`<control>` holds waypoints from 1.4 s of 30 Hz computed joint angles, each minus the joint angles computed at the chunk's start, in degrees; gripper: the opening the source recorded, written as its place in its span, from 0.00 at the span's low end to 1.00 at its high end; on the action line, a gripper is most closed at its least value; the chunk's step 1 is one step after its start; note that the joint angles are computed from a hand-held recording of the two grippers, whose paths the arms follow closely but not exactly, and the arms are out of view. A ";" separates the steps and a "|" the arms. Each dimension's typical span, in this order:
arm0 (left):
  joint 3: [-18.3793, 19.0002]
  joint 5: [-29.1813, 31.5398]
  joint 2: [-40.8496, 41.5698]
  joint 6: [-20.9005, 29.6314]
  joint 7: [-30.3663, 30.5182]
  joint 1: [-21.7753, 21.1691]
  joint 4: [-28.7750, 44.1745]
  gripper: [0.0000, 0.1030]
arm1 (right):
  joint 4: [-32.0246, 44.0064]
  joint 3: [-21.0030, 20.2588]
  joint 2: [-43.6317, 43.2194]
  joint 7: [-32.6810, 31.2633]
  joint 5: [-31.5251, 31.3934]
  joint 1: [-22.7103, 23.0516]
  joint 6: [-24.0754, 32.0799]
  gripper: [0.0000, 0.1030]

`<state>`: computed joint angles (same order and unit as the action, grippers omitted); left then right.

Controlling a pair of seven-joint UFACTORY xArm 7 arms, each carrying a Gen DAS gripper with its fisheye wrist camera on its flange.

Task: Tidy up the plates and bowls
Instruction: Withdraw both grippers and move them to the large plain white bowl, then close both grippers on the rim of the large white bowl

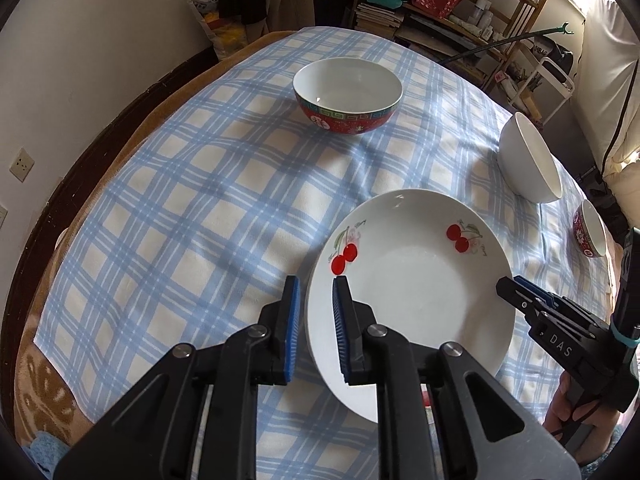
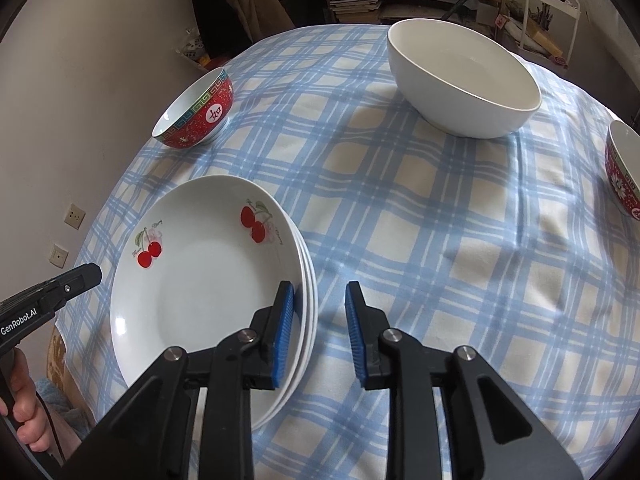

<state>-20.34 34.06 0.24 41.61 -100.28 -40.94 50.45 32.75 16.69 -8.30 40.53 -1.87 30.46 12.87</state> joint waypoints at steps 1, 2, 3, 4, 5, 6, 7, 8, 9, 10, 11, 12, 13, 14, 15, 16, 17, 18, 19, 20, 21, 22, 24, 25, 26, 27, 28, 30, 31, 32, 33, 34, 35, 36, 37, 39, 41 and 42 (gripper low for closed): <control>-0.01 0.33 0.33 0.21 0.70 -0.02 0.71 0.18 | -0.02 -0.28 -0.21 -0.47 0.41 0.13 0.06 0.27; 0.02 0.49 0.72 0.51 1.51 -0.07 1.51 0.19 | -0.05 -0.52 -0.50 -0.98 0.76 0.21 0.21 0.28; 0.09 0.61 1.31 0.87 2.24 -0.15 2.46 0.21 | -0.09 -0.82 -0.83 -1.66 1.26 0.33 0.35 0.29; 0.28 0.60 1.87 0.84 2.95 -0.20 3.30 0.24 | -0.13 -1.12 -1.16 -2.38 1.77 0.40 0.45 0.30; 0.57 0.91 2.33 0.12 3.14 -0.22 3.87 0.25 | -0.24 -1.24 -1.63 -2.72 1.85 0.21 0.53 0.31; 0.85 1.17 2.85 -0.43 3.37 -0.26 4.53 0.27 | -0.31 -1.03 -2.14 -2.33 1.11 -0.46 0.66 0.34; 1.11 1.47 3.48 -0.63 3.67 -0.36 5.34 0.30 | -0.30 -0.79 -2.71 -1.75 0.04 -1.34 1.05 0.34; 1.34 1.86 4.31 -0.25 4.06 -0.58 6.54 0.32 | -0.26 -0.93 -3.09 -1.77 -0.41 -1.88 1.26 0.34; 1.63 2.28 5.28 0.40 4.69 -0.85 7.91 0.36 | -0.30 -1.43 -3.51 -2.39 -0.15 -2.07 1.43 0.35; 1.97 2.74 6.29 1.04 5.35 -1.17 9.37 0.42 | -0.29 -1.92 -3.87 -3.03 0.02 -2.38 1.69 0.36; 2.36 3.22 7.20 1.50 6.01 -1.52 10.74 0.45 | -0.28 -2.12 -4.27 -3.33 -0.25 -2.98 2.07 0.38; 2.79 3.59 8.16 1.93 6.80 -1.84 12.15 0.54 | -0.27 -2.36 -4.67 -3.69 -0.63 -3.67 2.53 0.44; 3.23 3.64 9.29 2.66 7.79 -2.15 13.80 0.68 | -0.27 -2.72 -4.95 -4.33 -0.85 -4.25 2.73 0.52; 3.65 3.44 10.51 3.68 9.11 -2.49 15.65 0.75 | -0.45 -3.53 -5.26 -5.87 -0.22 -4.24 2.67 0.55; 4.19 3.60 11.62 4.43 10.10 -2.87 17.28 0.84 | -0.65 -4.20 -5.52 -7.22 0.27 -4.44 2.46 0.59; 4.81 4.10 12.66 5.17 10.59 -3.36 18.85 0.86 | -0.74 -4.23 -5.78 -7.52 -0.17 -5.36 2.50 0.63; 5.43 4.50 13.57 5.62 11.02 -3.77 20.21 0.86 | -0.85 -4.10 -6.14 -7.48 -0.89 -6.45 2.65 0.65; 6.02 4.66 14.40 5.52 11.40 -4.00 21.39 0.86 | -1.00 -4.03 -6.48 -7.36 -1.50 -7.46 2.71 0.70; 6.60 4.63 15.18 4.99 11.80 -4.07 22.47 0.86 | -1.10 -4.33 -6.66 -7.73 -1.65 -8.12 2.51 0.76; 7.11 4.40 15.95 4.29 12.47 -4.03 23.48 0.86 | -1.32 -4.88 -6.90 -8.49 -1.42 -8.50 2.07 0.78; 7.62 4.16 16.77 3.40 13.22 -3.97 24.54 0.86 | -1.39 -5.48 -7.10 -9.42 -1.25 -8.97 1.86 0.82; 8.12 3.95 17.70 2.56 14.14 -3.93 25.77 0.86 | -1.27 -5.61 -7.33 -9.74 -1.62 -9.89 2.07 0.84; 9.31 3.81 19.90 2.10 15.77 -4.21 28.94 0.86 | -0.75 -5.90 -7.28 -10.23 -2.40 -11.74 2.29 0.84; 9.88 3.54 21.30 2.95 16.96 -4.51 31.17 0.86 | -0.40 -6.34 -7.10 -10.78 -2.34 -12.34 2.32 0.84; 10.40 3.21 22.81 3.84 18.39 -4.82 33.55 0.86 | 0.06 -6.85 -6.89 -11.47 -2.12 -12.83 2.57 0.85; 10.87 2.78 24.31 4.36 20.02 -5.05 35.86 0.86 | 0.53 -7.35 -6.68 -12.22 -1.88 -13.31 2.73 0.85; 11.33 2.31 25.65 4.22 21.61 -5.17 37.79 0.86 | 0.92 -7.60 -6.43 -12.68 -1.95 -13.98 2.53 0.85; 12.21 0.87 28.46 4.56 24.45 -5.64 41.92 0.86 | 1.94 -7.58 -5.74 -12.93 -2.99 -15.75 2.53 0.87; 12.69 0.19 29.87 4.34 25.63 -5.87 43.85 0.86 | 2.62 -7.64 -5.17 -13.13 -3.44 -16.46 2.68 0.87; 13.02 -0.74 31.32 3.72 26.91 -5.96 45.76 0.86 | 3.25 -7.90 -4.54 -13.54 -3.55 -16.92 2.63 0.87; 13.33 -1.85 32.72 2.85 28.02 -5.97 47.44 0.86 | 3.85 -8.17 -3.83 -13.92 -3.57 -17.32 2.39 0.87; 13.56 -3.12 34.25 2.33 29.38 -5.97 49.39 0.86 | 4.48 -8.38 -3.02 -14.24 -3.42 -17.57 2.14 0.87; 13.97 -4.11 35.76 2.03 30.36 -6.23 51.38 0.86 | 5.17 -8.84 -2.16 -15.09 -2.70 -17.48 2.01 0.87; 14.50 -4.96 37.38 2.26 31.25 -6.67 53.67 0.86 | 5.84 -9.29 -1.30 -15.95 -1.81 -17.37 1.85 0.87; 15.06 -5.83 39.13 2.83 32.21 -7.14 56.20 0.86 | 6.49 -9.81 -0.39 -17.22 -0.44 -17.01 1.62 0.87; 16.04 -7.67 43.04 5.24 34.45 -8.10 62.19 0.86 | 7.91 -10.87 1.44 -20.78 3.51 -16.01 1.73 0.87; 16.69 -9.38 46.69 6.50 37.35 -8.63 67.54 0.86 | 9.36 -11.47 3.31 -23.86 8.20 -15.32 2.20 0.87; 16.89 -10.34 48.55 7.43 39.07 -8.84 70.45 0.86 | 10.09 -11.37 4.23 -24.13 9.05 -15.52 2.52 0.86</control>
<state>-3.45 23.72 48.80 49.04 -61.21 -49.79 120.91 42.84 5.33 -4.06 16.40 7.19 14.94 15.38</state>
